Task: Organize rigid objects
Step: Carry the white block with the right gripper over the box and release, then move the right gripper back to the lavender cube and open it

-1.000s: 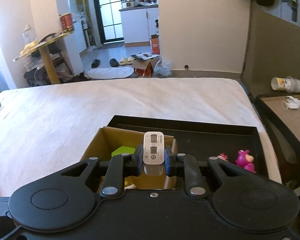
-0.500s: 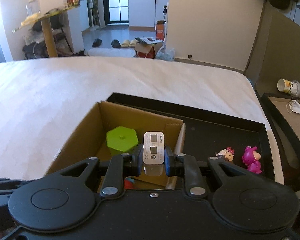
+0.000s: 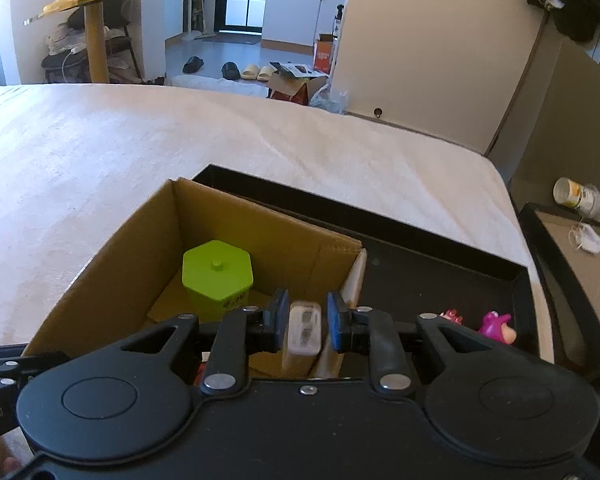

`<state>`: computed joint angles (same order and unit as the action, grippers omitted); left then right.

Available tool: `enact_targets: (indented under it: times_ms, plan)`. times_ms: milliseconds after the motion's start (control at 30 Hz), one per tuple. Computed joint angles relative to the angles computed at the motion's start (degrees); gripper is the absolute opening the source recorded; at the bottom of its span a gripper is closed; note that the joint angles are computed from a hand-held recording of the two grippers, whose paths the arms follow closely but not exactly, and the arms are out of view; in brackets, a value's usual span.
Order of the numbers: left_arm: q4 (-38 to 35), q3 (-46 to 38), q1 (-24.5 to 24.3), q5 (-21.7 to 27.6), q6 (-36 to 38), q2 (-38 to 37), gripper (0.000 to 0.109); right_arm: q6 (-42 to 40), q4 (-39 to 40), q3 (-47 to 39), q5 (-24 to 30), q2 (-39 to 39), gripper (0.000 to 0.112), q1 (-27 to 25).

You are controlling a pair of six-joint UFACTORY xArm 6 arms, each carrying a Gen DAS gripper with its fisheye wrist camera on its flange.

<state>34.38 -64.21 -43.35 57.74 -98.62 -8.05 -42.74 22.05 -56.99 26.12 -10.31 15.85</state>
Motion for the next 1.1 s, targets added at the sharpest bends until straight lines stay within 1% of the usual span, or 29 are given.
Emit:
enact_targets:
  times_ms: [67,300,367,533,633,800,900,1100]
  plan:
    - [-0.1,-0.1,0.0,0.1,0.0,0.1,0.014,-0.7,1.3,-0.1,0.4,-0.4,0.023,-0.2]
    - [0.1,-0.8,-0.2,0.7,0.3,0.6,0.014,-2.1,5.9,0.2,4.5,-3.2,0.026,-3.0]
    - [0.1,-0.9,-0.3,0.9,0.4,0.6,0.014,-2.5,6.9,0.4,5.3,-4.0,0.029,-3.9]
    - [0.1,-1.6,-0.5,1.7,0.8,1.0,0.013,-3.1,8.7,1.3,7.2,-6.0,0.032,-6.0]
    - [0.1,-1.8,-0.6,2.0,0.9,1.1,0.013,-3.9,10.0,1.8,8.0,-6.9,0.038,-7.2]
    - [0.3,-2.1,-0.8,2.5,1.1,1.2,0.013,-4.3,10.6,2.1,9.1,-7.5,0.039,-9.2]
    - [0.2,-2.0,-0.8,2.6,1.1,1.2,0.013,-4.2,10.9,2.5,9.4,-7.8,0.042,-10.4]
    - [0.4,-2.7,-1.1,3.5,1.7,1.6,0.013,-5.2,11.5,2.9,10.9,-7.6,0.044,-13.2]
